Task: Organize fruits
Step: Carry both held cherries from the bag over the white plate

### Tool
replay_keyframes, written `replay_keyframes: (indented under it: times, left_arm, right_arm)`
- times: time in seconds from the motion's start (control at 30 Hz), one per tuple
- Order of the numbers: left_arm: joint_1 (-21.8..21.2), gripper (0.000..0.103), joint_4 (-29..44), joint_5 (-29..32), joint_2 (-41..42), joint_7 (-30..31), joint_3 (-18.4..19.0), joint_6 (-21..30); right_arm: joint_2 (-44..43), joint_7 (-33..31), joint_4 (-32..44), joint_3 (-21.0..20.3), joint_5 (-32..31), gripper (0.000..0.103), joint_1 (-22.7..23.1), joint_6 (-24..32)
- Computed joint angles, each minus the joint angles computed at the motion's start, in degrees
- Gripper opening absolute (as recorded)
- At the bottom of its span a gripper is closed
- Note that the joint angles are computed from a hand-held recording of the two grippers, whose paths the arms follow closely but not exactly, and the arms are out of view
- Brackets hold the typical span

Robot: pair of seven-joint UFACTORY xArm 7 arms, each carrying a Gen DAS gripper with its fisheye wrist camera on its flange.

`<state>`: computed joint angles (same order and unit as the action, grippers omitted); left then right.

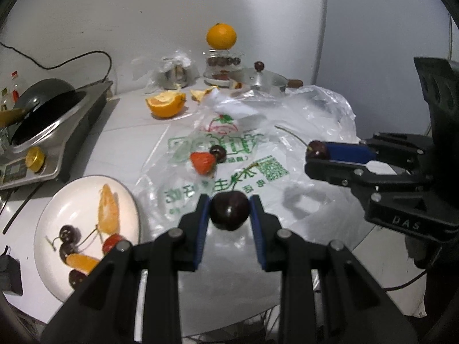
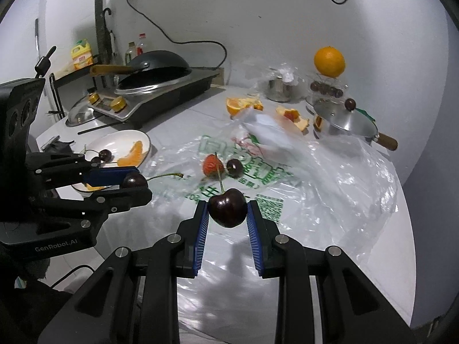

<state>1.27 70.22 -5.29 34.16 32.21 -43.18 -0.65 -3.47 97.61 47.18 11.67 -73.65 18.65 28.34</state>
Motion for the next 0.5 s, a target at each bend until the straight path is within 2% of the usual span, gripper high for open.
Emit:
replay_keyframes:
  times: [0.3,0.5]
  left_arm:
    - [9.1,0.029,-3.6,1.0,0.0,0.1,-6.0,-1.7]
    - [13.3,0.029,-4.8,3.2,0.6,-1.0,-8.3,-2.3]
  right_arm:
    - [4.7,-3.5,5.7,0.0,1.7,0.029,2.7,1.8]
    - [8.3,-6.3,10.1,-1.1,2.9,0.029,5.1,2.5]
